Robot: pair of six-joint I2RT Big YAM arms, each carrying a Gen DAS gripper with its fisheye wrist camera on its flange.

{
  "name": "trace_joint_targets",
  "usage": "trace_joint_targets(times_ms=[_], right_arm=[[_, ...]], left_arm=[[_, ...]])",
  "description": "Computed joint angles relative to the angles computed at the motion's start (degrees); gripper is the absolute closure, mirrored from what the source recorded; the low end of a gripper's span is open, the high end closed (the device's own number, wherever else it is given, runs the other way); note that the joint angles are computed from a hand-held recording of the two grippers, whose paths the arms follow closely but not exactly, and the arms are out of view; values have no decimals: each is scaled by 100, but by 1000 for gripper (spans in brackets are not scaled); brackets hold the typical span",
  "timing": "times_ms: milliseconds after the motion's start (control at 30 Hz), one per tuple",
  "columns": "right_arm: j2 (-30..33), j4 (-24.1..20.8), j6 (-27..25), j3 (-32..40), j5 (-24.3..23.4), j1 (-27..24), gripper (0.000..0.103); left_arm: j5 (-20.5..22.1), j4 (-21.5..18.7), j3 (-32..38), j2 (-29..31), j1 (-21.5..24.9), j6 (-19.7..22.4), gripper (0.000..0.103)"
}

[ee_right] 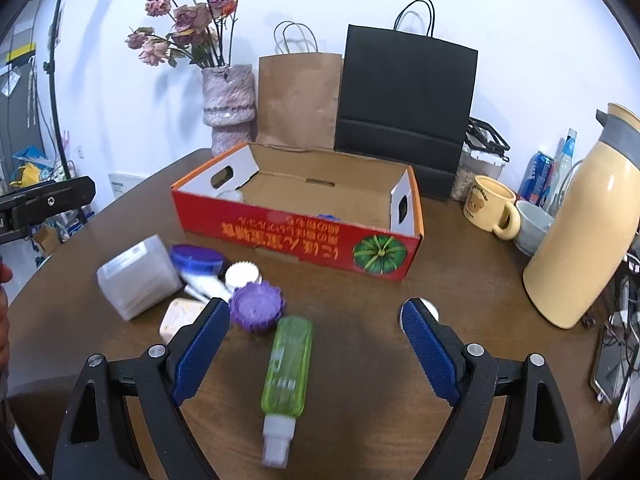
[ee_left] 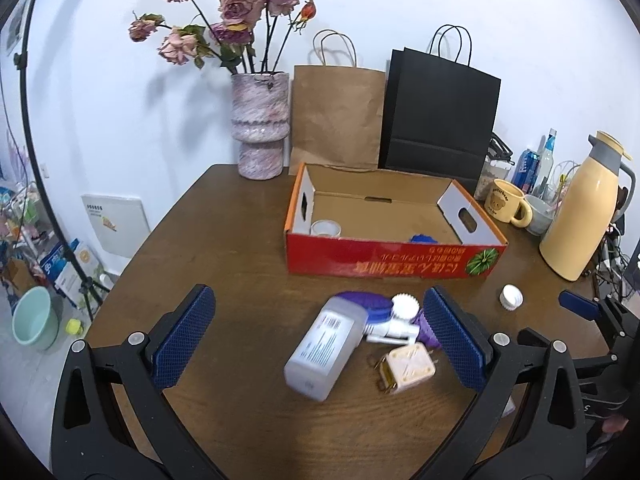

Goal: Organize rigid objects
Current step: 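Move both grippers back toward the remaining objects on the table, then grasp the green spray bottle with the right gripper while the left gripper grasps the white container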

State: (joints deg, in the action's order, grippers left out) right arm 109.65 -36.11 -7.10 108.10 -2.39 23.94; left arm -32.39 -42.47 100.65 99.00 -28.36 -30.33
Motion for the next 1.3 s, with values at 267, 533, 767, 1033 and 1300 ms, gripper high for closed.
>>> trace_joint_targets(times_ms=[267,533,767,1033,1300], right_arm=[[-278,-6,-20,-570,2,11,11],[-241,-273,-155,-736,18,26,11],[-40,-558,-102,-498,-31,44,11],[453,-1079,-101,133,60,69,11],[918,-1397,-23,798,246,84,11]], left_arm=[[-60,-39,-509,-261,-58,-185,0],[-33,-84,-904,-394,-81,-279,0],[49,-54,-978,-356,-39,-283,0],[226,-117,-887,-163,-2,-179,0],[171,-165,-779,-46,25,-159,0]])
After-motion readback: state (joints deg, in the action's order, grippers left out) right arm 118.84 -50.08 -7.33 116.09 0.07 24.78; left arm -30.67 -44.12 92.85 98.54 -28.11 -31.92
